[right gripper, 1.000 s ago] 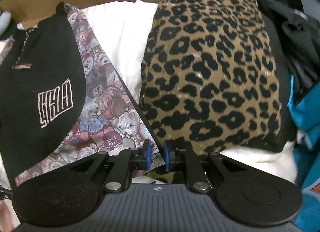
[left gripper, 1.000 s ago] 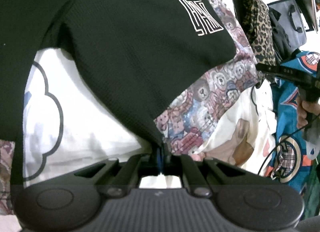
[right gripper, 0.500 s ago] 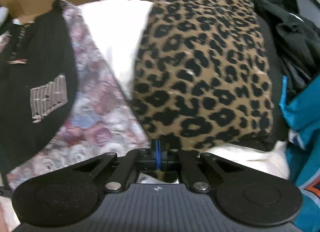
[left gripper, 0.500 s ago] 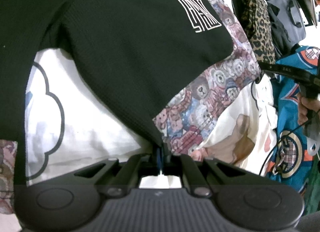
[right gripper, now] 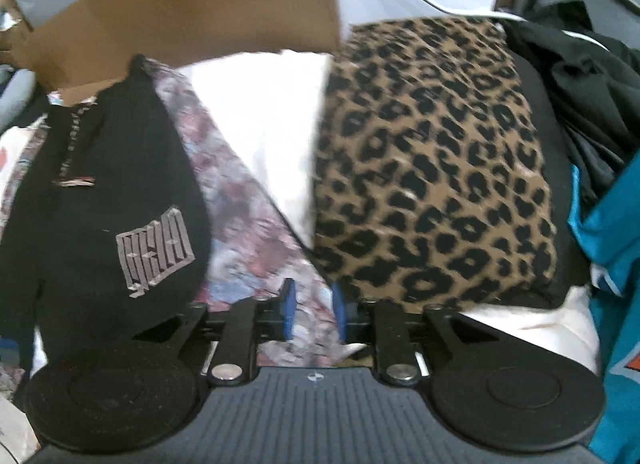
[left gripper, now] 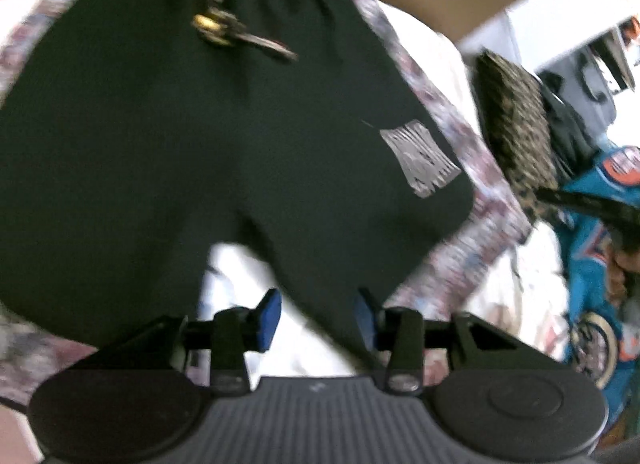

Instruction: Fold clothes

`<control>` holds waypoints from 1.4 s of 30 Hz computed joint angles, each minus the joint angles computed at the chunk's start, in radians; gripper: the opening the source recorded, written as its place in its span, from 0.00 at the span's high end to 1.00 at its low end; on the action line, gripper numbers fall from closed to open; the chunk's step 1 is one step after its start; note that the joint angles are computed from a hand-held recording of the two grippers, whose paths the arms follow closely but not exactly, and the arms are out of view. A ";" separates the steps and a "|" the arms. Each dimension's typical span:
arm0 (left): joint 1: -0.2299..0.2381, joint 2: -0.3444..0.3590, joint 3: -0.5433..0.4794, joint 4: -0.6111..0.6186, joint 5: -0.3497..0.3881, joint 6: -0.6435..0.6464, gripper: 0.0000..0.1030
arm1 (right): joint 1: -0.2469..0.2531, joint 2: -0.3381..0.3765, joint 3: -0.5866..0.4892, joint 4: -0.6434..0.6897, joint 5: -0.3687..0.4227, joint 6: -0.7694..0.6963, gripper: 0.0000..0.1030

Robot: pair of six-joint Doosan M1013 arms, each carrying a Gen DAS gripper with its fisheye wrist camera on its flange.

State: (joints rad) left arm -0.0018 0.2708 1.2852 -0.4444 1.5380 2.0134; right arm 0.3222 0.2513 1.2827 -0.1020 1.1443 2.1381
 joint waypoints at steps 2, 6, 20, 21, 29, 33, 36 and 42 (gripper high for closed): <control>0.018 0.004 -0.015 0.027 -0.018 -0.013 0.58 | 0.005 0.004 -0.009 0.015 -0.020 -0.011 0.68; 0.055 0.007 -0.041 0.103 -0.049 -0.018 0.58 | 0.017 0.009 -0.017 0.054 -0.053 -0.026 0.68; 0.177 0.010 -0.091 0.287 -0.182 -0.081 0.58 | 0.085 0.047 -0.069 0.158 -0.095 -0.170 0.68; 0.183 0.011 -0.093 0.295 -0.192 -0.078 0.58 | 0.092 0.051 -0.076 0.156 -0.091 -0.183 0.68; 0.217 0.010 -0.046 0.340 -0.312 -0.071 0.58 | 0.133 0.092 -0.129 0.208 -0.081 -0.259 0.66; 0.235 0.005 -0.010 0.320 -0.346 -0.090 0.58 | 0.150 0.116 -0.157 0.260 -0.072 -0.276 0.65; 0.247 0.000 0.012 0.288 -0.358 -0.088 0.58 | 0.162 0.138 -0.187 0.295 -0.068 -0.295 0.65; 0.263 -0.011 0.050 0.240 -0.368 -0.067 0.67 | 0.188 0.187 -0.250 0.360 -0.036 -0.367 0.58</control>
State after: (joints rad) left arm 0.2612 0.2601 1.3349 -0.2045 1.1697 1.9461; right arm 0.5101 0.4381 1.0328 0.2578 1.1084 1.7708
